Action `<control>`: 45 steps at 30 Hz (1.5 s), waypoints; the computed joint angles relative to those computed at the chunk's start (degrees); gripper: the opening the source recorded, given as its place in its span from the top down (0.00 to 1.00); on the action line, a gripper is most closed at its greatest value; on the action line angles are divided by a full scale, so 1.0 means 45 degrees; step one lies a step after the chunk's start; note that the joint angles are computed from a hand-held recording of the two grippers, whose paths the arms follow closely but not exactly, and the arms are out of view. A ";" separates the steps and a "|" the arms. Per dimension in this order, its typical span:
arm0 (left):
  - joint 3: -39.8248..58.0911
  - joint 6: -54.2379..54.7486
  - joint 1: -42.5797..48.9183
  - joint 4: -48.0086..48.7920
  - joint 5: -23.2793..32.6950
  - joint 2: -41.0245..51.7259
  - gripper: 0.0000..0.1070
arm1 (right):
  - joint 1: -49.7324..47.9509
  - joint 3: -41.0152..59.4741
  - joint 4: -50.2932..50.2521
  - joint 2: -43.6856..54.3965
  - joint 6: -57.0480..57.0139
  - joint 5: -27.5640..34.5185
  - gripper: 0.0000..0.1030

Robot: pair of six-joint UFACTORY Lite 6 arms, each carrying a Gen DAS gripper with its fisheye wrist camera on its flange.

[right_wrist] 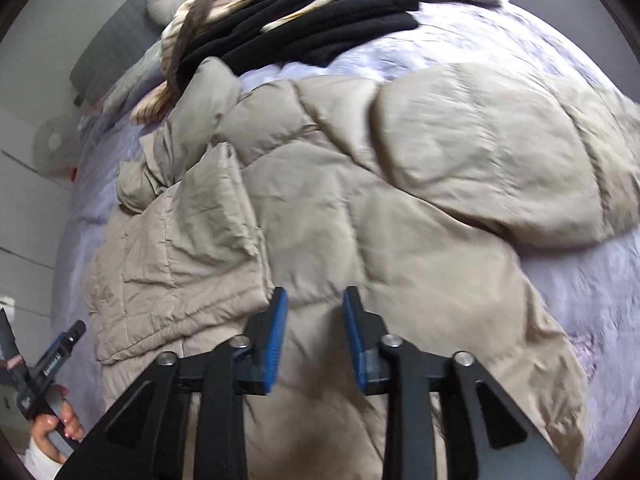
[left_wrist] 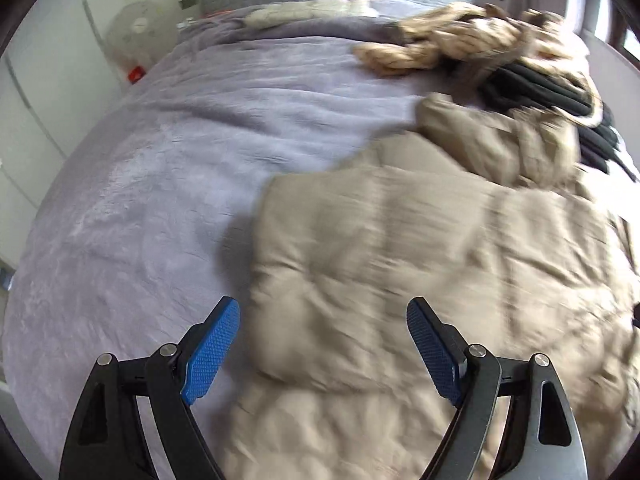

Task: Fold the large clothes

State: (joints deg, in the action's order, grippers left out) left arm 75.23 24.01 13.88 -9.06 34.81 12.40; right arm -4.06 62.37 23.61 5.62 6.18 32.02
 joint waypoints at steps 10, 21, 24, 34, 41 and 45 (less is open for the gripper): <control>-0.2469 -0.2221 -0.4471 -0.0292 0.1342 -0.2530 0.19 | -0.4099 -0.3138 0.3228 -0.3190 -0.4046 0.2081 0.28; -0.2276 -0.6455 -0.8621 0.1774 0.1549 -0.2432 0.04 | -1.0311 -0.3413 0.5620 -0.2665 -0.8261 0.3786 0.11; -0.1952 -0.7263 -0.9196 0.2290 0.1685 -0.2030 0.04 | -1.1494 -0.2872 0.6166 -0.1897 -0.9125 0.3987 0.00; -0.0894 -0.8176 -1.0520 0.2488 0.1784 -0.0693 0.04 | -1.3816 0.1735 0.7223 0.2992 -0.9104 0.4898 0.00; -0.0067 -0.8798 -1.1077 0.2565 0.1894 -0.0039 0.04 | -1.4218 0.5140 0.9286 0.6533 -0.8441 0.5379 0.00; 0.0220 -0.8865 -1.1081 0.2390 0.1933 0.0121 0.04 | -1.4056 0.6518 1.0358 0.7842 -0.7797 0.5734 0.00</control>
